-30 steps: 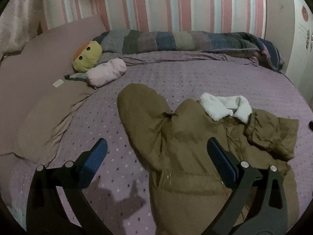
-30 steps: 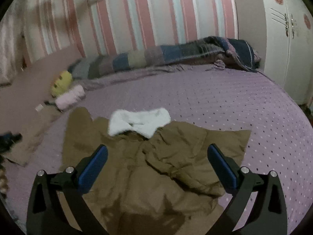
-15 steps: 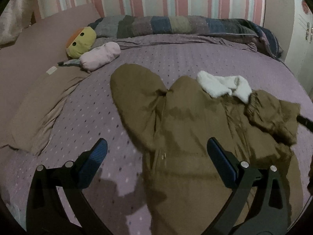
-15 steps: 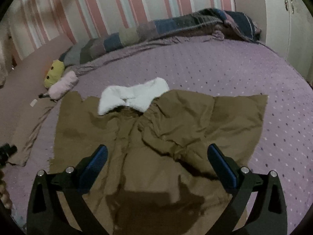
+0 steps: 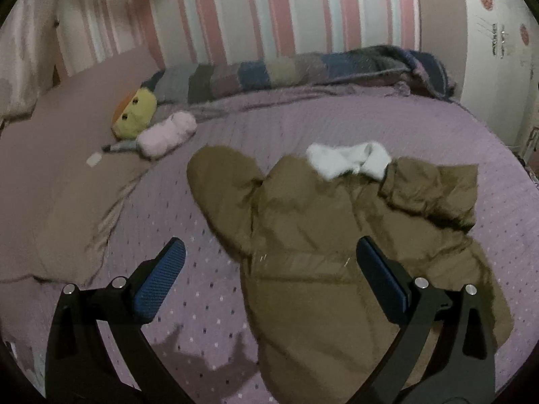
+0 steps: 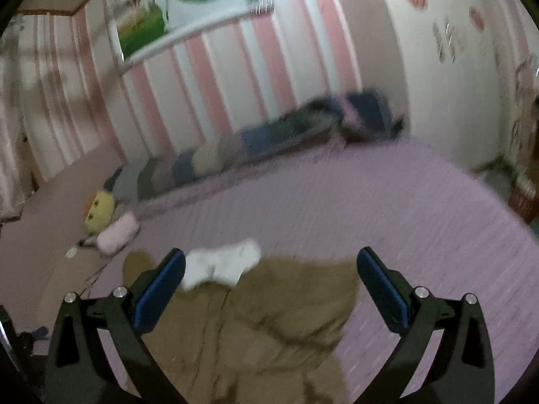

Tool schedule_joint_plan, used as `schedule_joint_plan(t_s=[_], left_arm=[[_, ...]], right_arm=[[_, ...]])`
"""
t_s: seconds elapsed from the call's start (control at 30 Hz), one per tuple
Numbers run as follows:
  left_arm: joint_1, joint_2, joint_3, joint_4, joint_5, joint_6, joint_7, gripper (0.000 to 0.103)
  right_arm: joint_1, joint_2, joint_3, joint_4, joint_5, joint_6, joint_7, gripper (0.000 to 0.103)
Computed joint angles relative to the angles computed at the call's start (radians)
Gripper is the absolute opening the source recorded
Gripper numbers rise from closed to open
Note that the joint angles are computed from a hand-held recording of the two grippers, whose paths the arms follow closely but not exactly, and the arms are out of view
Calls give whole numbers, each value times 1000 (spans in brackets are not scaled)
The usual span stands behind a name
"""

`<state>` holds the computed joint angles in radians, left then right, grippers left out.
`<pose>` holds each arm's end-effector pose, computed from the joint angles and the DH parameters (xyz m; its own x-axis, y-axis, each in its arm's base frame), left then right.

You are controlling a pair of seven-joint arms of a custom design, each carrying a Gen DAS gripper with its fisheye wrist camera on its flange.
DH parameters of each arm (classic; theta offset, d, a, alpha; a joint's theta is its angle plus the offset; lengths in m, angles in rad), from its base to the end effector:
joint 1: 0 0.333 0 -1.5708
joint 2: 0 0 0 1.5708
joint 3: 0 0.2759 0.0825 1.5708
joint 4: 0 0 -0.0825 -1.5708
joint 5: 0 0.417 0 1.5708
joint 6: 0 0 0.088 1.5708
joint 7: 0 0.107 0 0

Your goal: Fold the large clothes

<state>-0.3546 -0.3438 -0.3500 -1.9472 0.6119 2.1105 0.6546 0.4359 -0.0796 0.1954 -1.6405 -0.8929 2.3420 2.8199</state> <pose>0.4120 -0.3481 0.6377 0.0685 -0.9884 -0.1357 -0.6777 0.0538 -0.7334 0.5003 0.3573 0.6921 -0.1261 -0.9785 -0.1631 -0.4188 0.2015 -0.8854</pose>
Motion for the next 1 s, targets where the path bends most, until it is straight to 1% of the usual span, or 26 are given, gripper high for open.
schedule_joint_plan(t_s=[0.03,0.07,0.1,0.13,0.17,0.2,0.23,0.27,0.3,0.37,0.43,0.5,0.53,0.57,0.6,0.63,0.67,0.7,0.73,0.8,0.83,0.87,0.9,0.93,0.97,1.0], left_arm=[[5,22,-5,39,9,-7,1,100],[8,48,-6,81,10,-9,3,100],[7,67,-5,114,7,-10,10,100],[7,93,-5,150,8,-14,21,100],[10,130,-11,195,26,-26,27,100],[9,147,-15,213,46,-35,18,100],[9,164,-18,227,66,-43,-1,100],[6,178,-14,236,63,-48,-9,100],[1,189,-7,242,46,-51,0,100],[-6,219,10,266,2,-58,31,100],[-8,260,17,313,-10,-79,39,100],[-13,320,25,397,-20,-113,63,100],[-17,351,29,448,-23,-130,77,100],[-22,379,33,498,-22,-148,82,100],[-26,392,40,522,-23,-148,85,100],[-28,403,46,551,-29,-140,101,100],[-31,410,51,572,-20,-139,108,100],[-33,411,57,579,-8,-140,104,100],[-33,410,63,582,0,-140,103,100],[-22,386,77,544,0,-111,88,100],[-10,366,84,503,-14,-85,79,100],[-1,355,88,475,-29,-69,74,100],[14,332,96,413,-64,-40,66,100],[25,316,100,365,-86,-9,65,100],[34,310,102,330,-100,16,65,100],[43,307,104,281,-110,44,62,100]], right_arm=[[7,20,13,47,-47,-60,-47,102],[23,71,33,128,-118,-154,-141,102],[46,123,36,194,-153,-207,-220,102],[57,154,27,228,-118,-203,-264,102],[57,168,14,235,-46,-164,-295,102],[51,175,-1,219,41,-106,-304,102],[51,171,-17,190,82,-61,-287,102],[44,166,-31,144,129,5,-251,102],[33,174,-42,111,198,69,-244,102],[19,199,-56,87,284,120,-244,102],[10,189,-73,39,304,169,-194,102],[7,144,-87,-20,248,198,-121,102],[6,127,-85,-33,211,186,-106,102],[10,118,-81,-24,145,138,-97,102],[23,128,-67,14,67,44,-117,102],[30,143,-61,50,41,-7,-150,102],[33,145,-59,65,38,-19,-161,102],[30,152,-61,86,53,-9,-182,102],[30,171,-61,119,74,-18,-212,102],[41,263,-66,247,110,-75,-276,102],[45,295,-74,277,126,-72,-284,102],[47,305,-81,277,148,-56,-295,102],[46,339,-84,299,180,-40,-315,102],[47,384,-85,317,216,-15,-344,102],[40,427,-72,338,232,-8,-376,102],[68,505,-92,391,248,-20,-414,102]])
